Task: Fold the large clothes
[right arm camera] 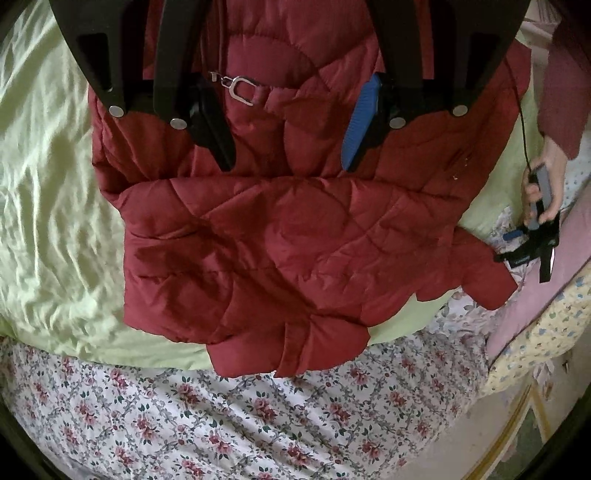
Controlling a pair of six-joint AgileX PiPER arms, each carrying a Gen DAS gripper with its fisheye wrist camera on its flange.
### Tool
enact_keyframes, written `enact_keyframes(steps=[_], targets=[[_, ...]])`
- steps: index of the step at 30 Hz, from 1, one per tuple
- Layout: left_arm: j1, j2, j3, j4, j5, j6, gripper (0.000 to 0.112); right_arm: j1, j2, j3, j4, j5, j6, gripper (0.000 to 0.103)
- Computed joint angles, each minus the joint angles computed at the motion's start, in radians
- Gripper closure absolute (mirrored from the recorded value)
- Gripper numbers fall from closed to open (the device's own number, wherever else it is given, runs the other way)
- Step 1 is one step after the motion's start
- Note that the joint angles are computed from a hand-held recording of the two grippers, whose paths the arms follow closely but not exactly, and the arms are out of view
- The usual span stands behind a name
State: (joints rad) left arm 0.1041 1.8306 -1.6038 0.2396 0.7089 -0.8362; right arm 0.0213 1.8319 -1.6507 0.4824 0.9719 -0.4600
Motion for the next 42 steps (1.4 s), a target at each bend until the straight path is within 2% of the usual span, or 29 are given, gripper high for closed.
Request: enact_keyframes(steps=[4,9,10,11,12,16,21,26,33,42], targets=[[0.06,0.093,-0.144,0.008,0.022,0.018,0.038,0.007,0.002,-0.002,-0.019,0.009,0.012,0.042],[0.136,0.188,-0.277,-0.064,0.028,0.087,0.039,0.012,-0.01,0.009,-0.032,0.018,0.01,0.042],[0.145,0.188,-0.271,-0.079,0.005,0.102,0.058,0.012,-0.014,0.015,-0.032,0.016,0.01,0.042],[0.156,0.188,-0.27,-0.134,-0.011,0.158,0.097,0.012,-0.017,0.02,-0.033,0.015,0.01,0.042],[0.163,0.19,-0.272,-0.185,-0.016,0.208,0.104,0.011,-0.02,0.025,-0.032,0.013,0.009,0.042],[0.107,0.08,-0.14,-0.152,-0.121,0.204,0.104,0.006,-0.03,0.047,-0.018,0.002,0.007,0.042],[0.003,-0.048,-0.025,-0.167,-0.196,0.245,0.105,0.005,-0.026,0.044,0.001,0.007,0.002,0.042],[-0.141,-0.128,0.04,-0.154,-0.235,0.241,0.105,-0.001,-0.028,0.038,0.013,0.008,-0.005,0.042],[-0.322,-0.127,0.052,-0.148,-0.266,0.199,0.105,-0.036,-0.033,0.04,0.042,0.019,-0.019,0.042],[-0.492,-0.026,-0.038,-0.184,-0.249,0.215,0.105,-0.092,-0.045,0.057,0.085,0.025,-0.043,0.042]])
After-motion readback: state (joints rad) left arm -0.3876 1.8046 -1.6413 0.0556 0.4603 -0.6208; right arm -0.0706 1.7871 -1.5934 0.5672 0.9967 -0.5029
